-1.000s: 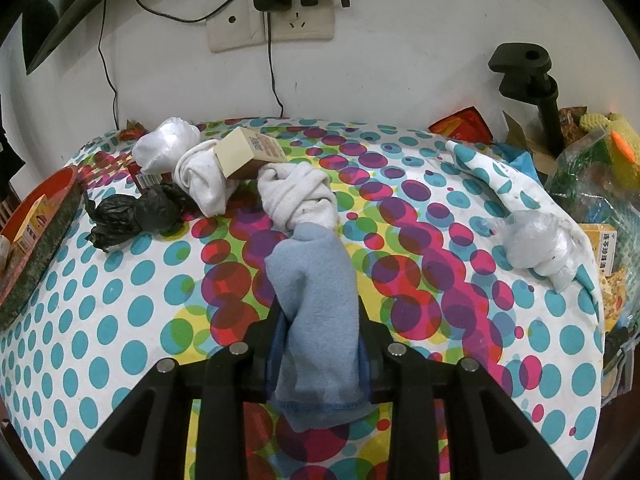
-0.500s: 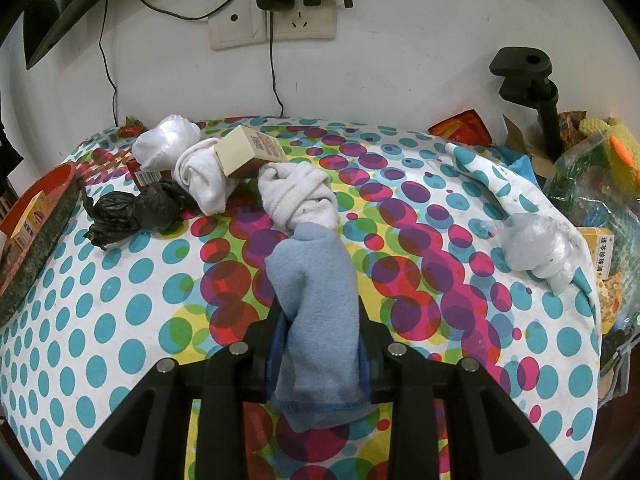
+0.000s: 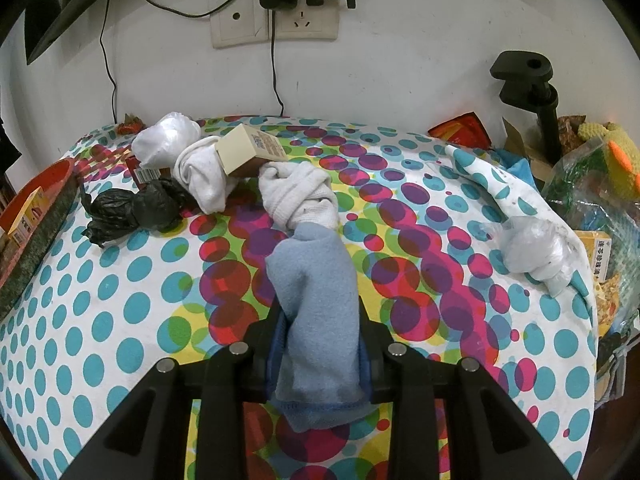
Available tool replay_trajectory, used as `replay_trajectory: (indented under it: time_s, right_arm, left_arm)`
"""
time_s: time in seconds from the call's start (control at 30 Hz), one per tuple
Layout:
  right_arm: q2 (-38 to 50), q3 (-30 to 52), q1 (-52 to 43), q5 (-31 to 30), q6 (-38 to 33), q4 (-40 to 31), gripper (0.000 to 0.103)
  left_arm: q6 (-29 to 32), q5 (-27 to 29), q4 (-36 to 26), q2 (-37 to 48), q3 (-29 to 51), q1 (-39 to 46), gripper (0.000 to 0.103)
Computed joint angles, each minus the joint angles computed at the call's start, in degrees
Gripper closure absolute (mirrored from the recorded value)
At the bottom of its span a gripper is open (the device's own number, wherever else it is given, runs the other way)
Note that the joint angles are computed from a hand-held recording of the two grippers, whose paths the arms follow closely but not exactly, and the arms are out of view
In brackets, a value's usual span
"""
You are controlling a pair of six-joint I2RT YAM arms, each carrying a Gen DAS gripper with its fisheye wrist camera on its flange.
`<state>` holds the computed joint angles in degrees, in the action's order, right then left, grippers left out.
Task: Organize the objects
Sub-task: 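Lower the orange toy onto the red tray and open the left gripper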
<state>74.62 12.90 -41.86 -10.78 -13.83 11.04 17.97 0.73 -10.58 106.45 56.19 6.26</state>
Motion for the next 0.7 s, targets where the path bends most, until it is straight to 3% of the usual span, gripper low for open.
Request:
replay_trajectory:
  time_s: [0.43, 0.7]
  right_arm:
    - [-0.11, -0.30, 0.84, 1.29, -0.16, 0.47, 0.072]
    - [-0.12, -0.35, 1.23, 1.95, -0.36, 0.65, 0.072]
  left_arm:
    - [1.82, 2.59, -0.66, -2.94, -1.31, 1.47, 0.056]
    - [4.83, 4.52, -0.05, -8.69, -4.47, 1.98, 0.036]
